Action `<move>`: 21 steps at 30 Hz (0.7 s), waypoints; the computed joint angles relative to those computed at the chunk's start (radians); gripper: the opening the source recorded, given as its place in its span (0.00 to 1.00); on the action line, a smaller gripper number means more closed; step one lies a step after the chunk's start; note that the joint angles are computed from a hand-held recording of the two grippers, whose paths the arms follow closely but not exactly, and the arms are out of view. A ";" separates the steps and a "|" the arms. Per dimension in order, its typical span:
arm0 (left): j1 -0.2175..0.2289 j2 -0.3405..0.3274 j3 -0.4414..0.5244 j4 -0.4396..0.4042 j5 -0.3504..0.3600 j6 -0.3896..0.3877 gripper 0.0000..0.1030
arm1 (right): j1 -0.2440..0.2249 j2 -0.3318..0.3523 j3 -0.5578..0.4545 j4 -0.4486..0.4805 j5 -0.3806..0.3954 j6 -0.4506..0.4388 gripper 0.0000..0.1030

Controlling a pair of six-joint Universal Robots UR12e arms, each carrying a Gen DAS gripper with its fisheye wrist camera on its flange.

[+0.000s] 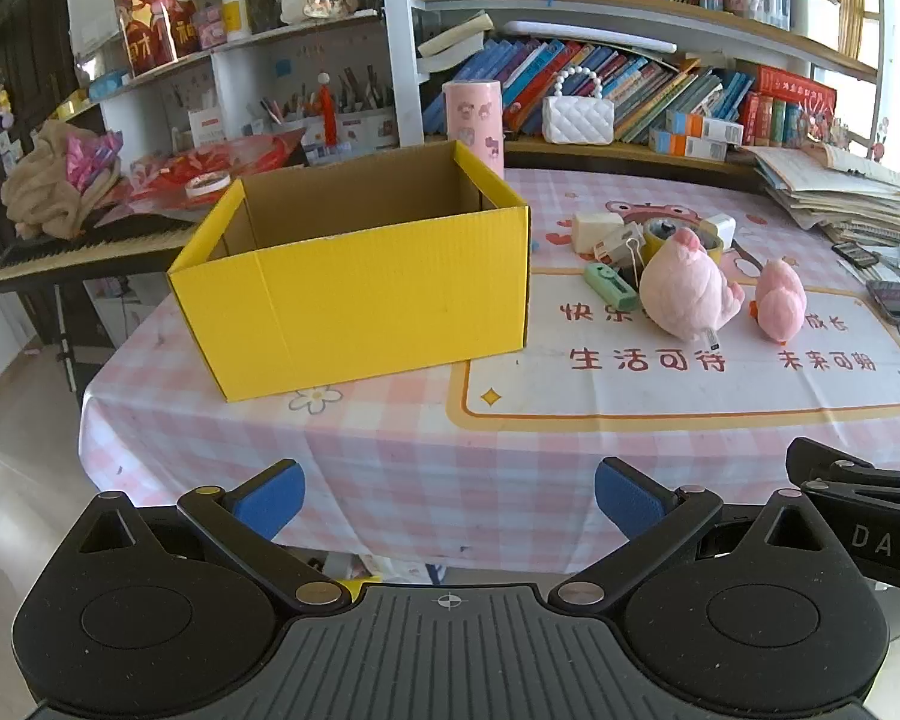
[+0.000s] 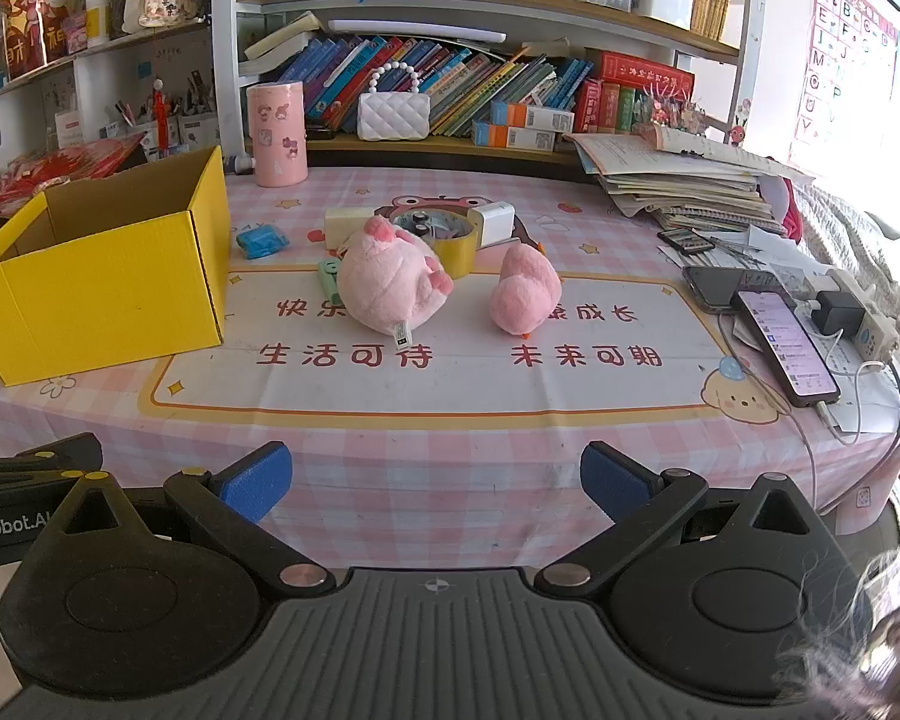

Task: Organize objects
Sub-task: 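Move both tools toward the pink plush toys on the table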

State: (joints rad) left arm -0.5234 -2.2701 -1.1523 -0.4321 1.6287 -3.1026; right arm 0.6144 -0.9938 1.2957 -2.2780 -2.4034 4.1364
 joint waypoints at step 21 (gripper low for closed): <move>0.002 -0.022 0.045 -0.063 -0.024 0.003 1.00 | -0.012 0.000 -0.002 0.031 0.018 0.019 1.00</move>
